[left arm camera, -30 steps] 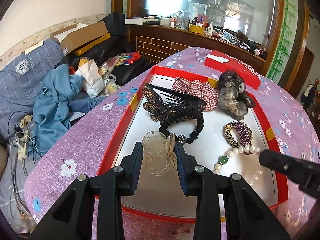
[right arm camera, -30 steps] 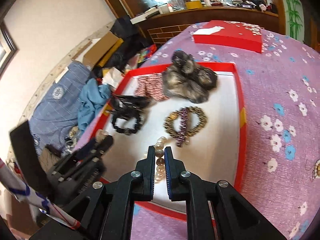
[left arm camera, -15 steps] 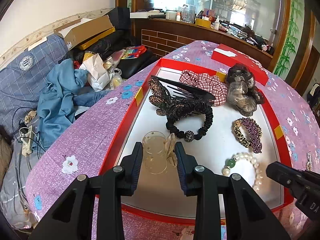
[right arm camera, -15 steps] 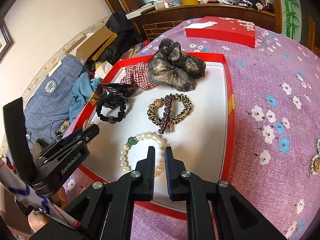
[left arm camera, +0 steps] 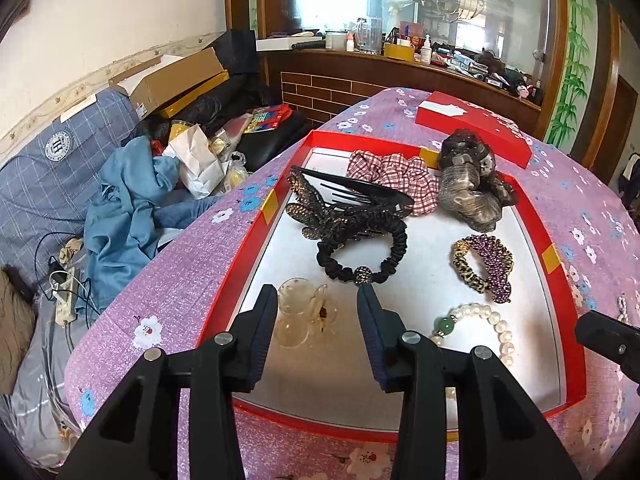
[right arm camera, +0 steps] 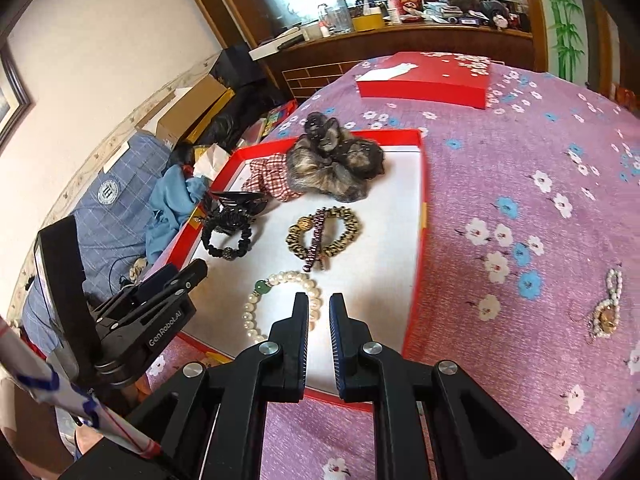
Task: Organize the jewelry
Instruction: 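Carry the claw clip and pearl bracelet to the tray and release both, then grasp the gold pendant chain with the right gripper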
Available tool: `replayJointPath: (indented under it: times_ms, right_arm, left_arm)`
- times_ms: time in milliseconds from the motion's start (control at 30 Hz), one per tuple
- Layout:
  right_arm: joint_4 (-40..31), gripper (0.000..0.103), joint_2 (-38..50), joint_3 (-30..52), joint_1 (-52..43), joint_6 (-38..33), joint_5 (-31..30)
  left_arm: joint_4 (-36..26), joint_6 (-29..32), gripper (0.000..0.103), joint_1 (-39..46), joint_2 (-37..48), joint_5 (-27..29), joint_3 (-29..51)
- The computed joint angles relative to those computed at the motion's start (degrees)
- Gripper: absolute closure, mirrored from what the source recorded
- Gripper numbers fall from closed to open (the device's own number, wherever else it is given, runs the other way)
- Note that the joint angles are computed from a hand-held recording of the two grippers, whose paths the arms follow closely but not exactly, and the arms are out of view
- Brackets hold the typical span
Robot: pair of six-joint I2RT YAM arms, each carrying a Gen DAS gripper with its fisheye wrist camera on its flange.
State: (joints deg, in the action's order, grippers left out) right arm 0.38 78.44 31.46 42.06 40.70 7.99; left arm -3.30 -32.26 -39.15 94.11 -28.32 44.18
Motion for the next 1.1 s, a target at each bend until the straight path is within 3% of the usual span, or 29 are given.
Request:
replayJointPath:
  times_ms: [300, 500, 667, 800, 933, 1100]
  right_arm:
    - [-1.35, 0.091, -4.72, -3.21, -1.75, 1.33, -0.76]
    - [-3.03, 0.091, -8.43, -5.86, -3.39, 2.03, -1.56]
    - [-7.79, 0.091, -16.93, -9.49, -9.11, 0.5, -3.88]
    - [-15.0, 0.091, -26.63, -11.87, -18.14, -3.57, -6.9]
    - [-22.22, 0.091, -34.15, -13.47, -35.04, -12.55, -15.54]
    - [-22.77, 0.091, -28.95, -13.44, -54.77, -24.02, -30.65]
  left_arm:
    - [-1.4, -0.82, 0.051, -1.9, -2.28, -1.45, -0.14]
    - [-3.14, -1.47, 0.05, -4.28, -3.55, -2.72, 0.72]
    - [-5.33, -1.38, 0.049, -7.94, -3.36, -4.07, 3.26]
    - [-6.87, -1.23, 0.048, -11.03, -1.41, -4.41, 6.41]
    - [-8.16, -0.82, 0.048, -14.22, 1.63, -3.38, 10.36]
    - [-9.45, -0.19, 0.048, -17.83, 6.76, -0.27, 16.81]
